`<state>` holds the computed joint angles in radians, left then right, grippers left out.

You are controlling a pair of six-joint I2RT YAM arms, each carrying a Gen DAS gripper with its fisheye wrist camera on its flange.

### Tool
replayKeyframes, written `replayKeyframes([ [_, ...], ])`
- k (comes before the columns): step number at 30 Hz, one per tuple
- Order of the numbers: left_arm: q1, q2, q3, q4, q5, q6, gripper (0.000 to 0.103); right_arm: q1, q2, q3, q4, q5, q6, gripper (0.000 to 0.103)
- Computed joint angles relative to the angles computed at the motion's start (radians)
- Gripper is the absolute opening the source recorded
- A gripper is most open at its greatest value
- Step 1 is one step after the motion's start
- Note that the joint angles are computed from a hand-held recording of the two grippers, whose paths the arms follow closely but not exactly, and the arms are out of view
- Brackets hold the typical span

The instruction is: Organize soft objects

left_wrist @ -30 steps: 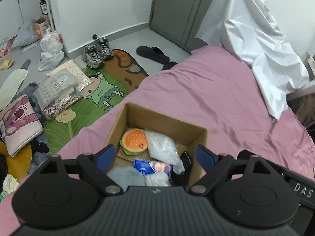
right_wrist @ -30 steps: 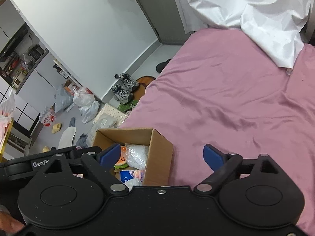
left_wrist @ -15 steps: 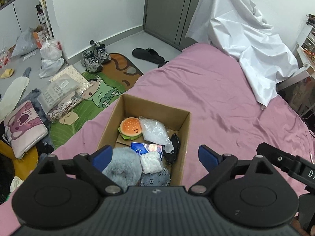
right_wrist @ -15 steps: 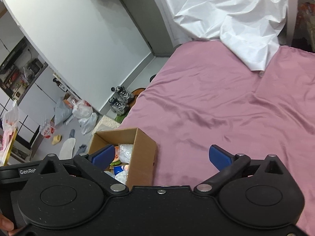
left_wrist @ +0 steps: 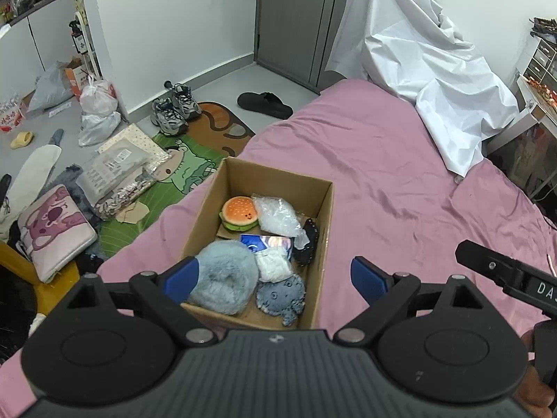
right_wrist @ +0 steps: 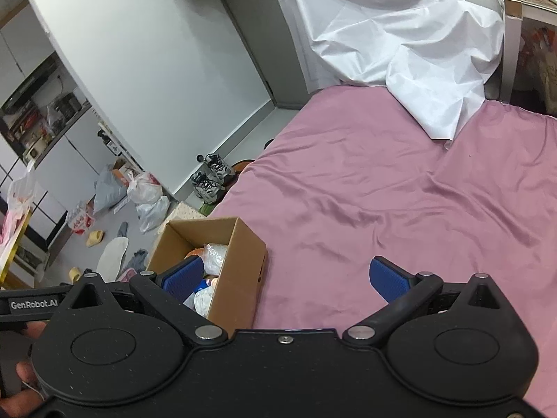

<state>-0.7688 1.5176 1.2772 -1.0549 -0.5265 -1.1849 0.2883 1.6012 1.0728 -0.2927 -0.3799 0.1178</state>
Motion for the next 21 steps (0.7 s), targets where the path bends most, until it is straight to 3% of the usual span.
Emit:
replayKeyframes([
  [9,-0.046,-0.044,-0.005,-0.088,-0.037,-0.063,0.093,-0.023,-0.055,-0.053,-0.016,-0.012,-0.012,0.103],
  [21,-0.107,-0.096,-0.057,-0.095,-0.047,-0.113,0.093,-0.065,-0.224,-0.177,-0.025,-0.062,-0.013,0.103],
])
